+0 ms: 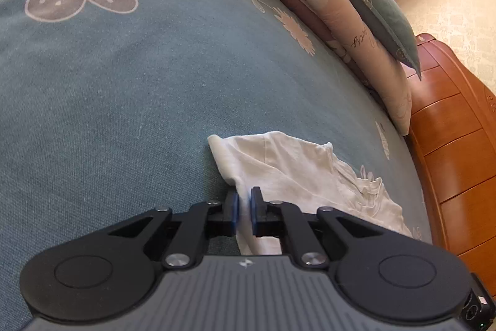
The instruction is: Fold clothes
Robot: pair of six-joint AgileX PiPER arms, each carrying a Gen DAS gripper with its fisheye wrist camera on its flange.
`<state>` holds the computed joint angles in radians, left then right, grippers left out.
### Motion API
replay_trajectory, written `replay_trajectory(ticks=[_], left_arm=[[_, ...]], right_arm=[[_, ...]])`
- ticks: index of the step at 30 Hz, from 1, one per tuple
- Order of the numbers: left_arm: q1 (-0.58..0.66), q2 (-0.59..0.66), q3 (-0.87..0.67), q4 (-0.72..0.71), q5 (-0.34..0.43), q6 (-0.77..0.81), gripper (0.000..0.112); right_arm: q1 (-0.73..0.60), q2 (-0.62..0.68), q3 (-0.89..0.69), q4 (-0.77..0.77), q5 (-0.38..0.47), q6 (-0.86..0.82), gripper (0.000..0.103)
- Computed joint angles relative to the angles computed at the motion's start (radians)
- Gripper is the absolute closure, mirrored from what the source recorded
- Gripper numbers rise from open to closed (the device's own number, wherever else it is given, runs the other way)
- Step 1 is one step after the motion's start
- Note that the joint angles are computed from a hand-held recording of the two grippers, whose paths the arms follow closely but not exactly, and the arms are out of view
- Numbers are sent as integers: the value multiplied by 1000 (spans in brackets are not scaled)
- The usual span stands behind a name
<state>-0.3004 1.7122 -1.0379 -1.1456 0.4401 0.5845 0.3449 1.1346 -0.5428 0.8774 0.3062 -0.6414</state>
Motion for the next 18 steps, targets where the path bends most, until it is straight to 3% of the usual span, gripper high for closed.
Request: replay_trajectory(ticks=[4, 6, 7, 8, 11, 15, 18], left_arm=[[-17, -9, -43, 132, -58, -155, 108], [-10, -54, 11, 65, -70, -92, 106], [4, -76, 48, -22, -55, -2, 95], [27, -96, 84, -93, -10, 71, 74], [75, -150, 205, -284, 105, 289, 42], [89, -166, 308, -484, 143, 533, 41], [88, -112, 266, -501, 197, 567, 38]], right_arm=[[16, -3, 10, 3, -21, -7, 29], [23, -4, 13, 0, -29, -3, 28], [25, -3, 14, 10, -32, -13, 27], [25, -2, 16, 29, -34, -30, 26], [25, 1, 22, 86, -40, -81, 22], [30, 3, 21, 89, -46, -73, 20], [31, 5, 18, 84, -45, -63, 20]])
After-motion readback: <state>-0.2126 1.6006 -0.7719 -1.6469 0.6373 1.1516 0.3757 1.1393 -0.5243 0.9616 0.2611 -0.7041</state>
